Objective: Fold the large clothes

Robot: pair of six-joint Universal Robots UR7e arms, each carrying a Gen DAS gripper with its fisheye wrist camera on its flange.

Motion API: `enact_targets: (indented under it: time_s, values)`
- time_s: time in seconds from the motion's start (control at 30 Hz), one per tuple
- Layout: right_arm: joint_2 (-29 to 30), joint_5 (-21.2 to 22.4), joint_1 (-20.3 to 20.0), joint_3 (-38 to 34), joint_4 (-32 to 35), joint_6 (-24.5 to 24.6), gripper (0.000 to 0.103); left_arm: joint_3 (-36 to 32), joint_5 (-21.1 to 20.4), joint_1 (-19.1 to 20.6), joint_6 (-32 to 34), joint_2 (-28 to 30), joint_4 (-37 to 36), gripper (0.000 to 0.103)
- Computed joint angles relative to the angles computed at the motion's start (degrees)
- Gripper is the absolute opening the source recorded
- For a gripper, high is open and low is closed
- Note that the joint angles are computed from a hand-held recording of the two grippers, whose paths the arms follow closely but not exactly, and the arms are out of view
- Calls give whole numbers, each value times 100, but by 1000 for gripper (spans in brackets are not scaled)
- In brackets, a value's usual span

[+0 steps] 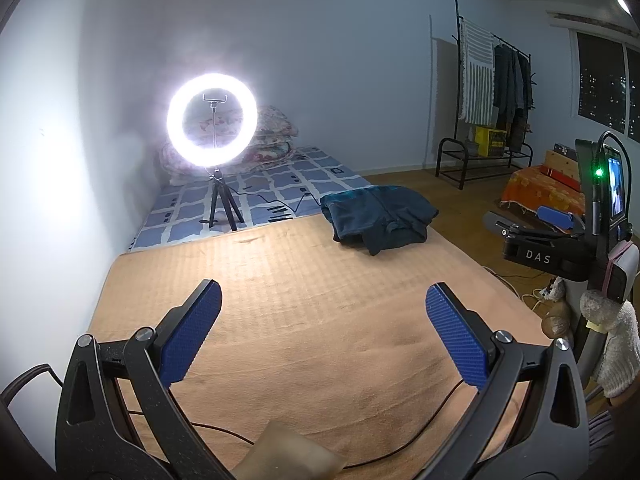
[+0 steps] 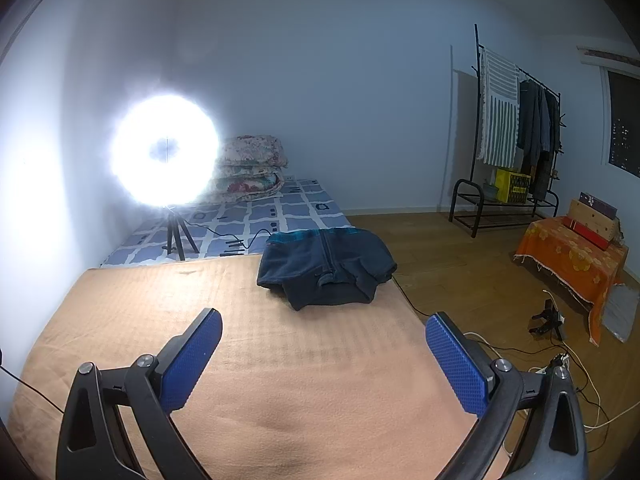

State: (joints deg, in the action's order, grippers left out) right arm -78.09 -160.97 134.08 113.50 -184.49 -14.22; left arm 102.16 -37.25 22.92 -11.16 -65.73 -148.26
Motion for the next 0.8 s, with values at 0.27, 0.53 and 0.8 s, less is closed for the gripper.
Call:
enact_targets:
  time_s: [0.27,0.53,0.8]
  values:
    - [-5,29,-11,18,62,76,103,-14,27,-1,-11,3,26,103]
    - [-16,36,-16,30,25,47,103,-18,25,0,-19,5,35,103]
    - [-18,6,4,50,34,95,103,4,29,25,-13,3,53,103]
